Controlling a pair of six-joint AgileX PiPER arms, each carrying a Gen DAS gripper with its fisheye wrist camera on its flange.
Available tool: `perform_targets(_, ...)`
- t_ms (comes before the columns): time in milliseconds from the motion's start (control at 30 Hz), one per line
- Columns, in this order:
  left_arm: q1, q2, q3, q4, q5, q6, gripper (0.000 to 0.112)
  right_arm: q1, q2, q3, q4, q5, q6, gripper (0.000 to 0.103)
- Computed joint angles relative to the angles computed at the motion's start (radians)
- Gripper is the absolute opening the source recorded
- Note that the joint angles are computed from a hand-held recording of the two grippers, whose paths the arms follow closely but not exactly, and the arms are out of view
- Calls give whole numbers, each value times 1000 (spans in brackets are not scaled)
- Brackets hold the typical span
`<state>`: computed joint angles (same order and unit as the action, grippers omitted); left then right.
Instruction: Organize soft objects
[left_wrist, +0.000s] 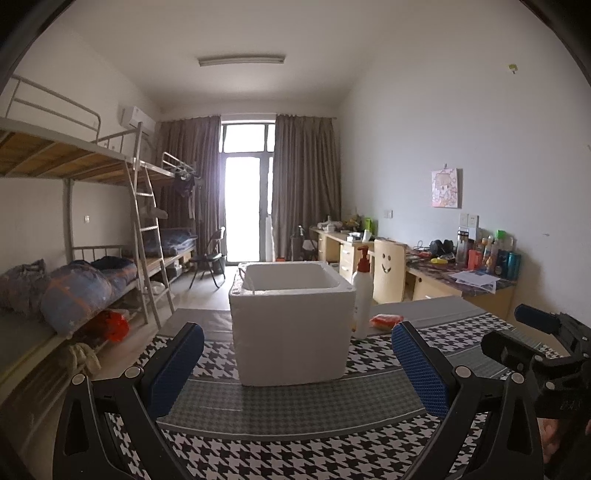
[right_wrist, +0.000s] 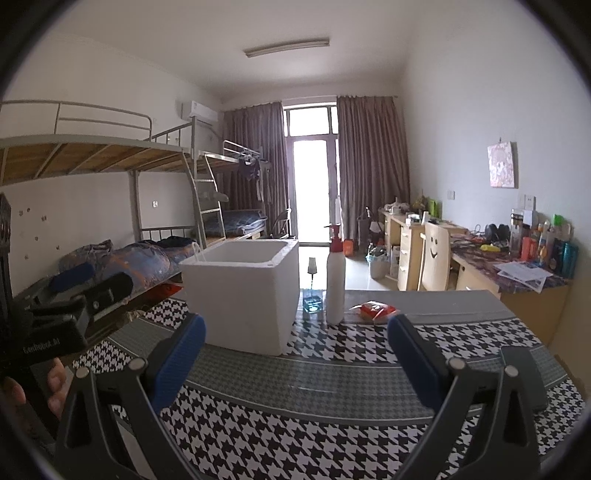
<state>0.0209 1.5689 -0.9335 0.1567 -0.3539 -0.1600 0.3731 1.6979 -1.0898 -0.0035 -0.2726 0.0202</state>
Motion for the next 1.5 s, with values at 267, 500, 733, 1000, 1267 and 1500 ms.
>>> perform_targets(267, 11, -8, 46, -85, -39, 57, 102, 0, 11, 30, -18, -29, 44, 100)
perform_targets(500, -3, -1, 57, -147, -46, 122, 102, 2, 7, 72, 9, -85, 30, 100)
perform_targets(733, 9, -6, 73, -29, -47, 18, 102, 7, -3, 88, 21, -92, -6, 100)
perform_targets(1000, 1, -8, 88, -58, -52, 56, 102, 3, -7, 94, 0, -87, 26, 100)
perform_targets(1267, -9, -11, 99, -81, -56, 83, 102, -2, -11, 98, -2, -84, 32, 100)
perform_targets(1500, -8, -6, 100, -73, -51, 78, 102, -5, -15, 102, -6, -86, 34, 100)
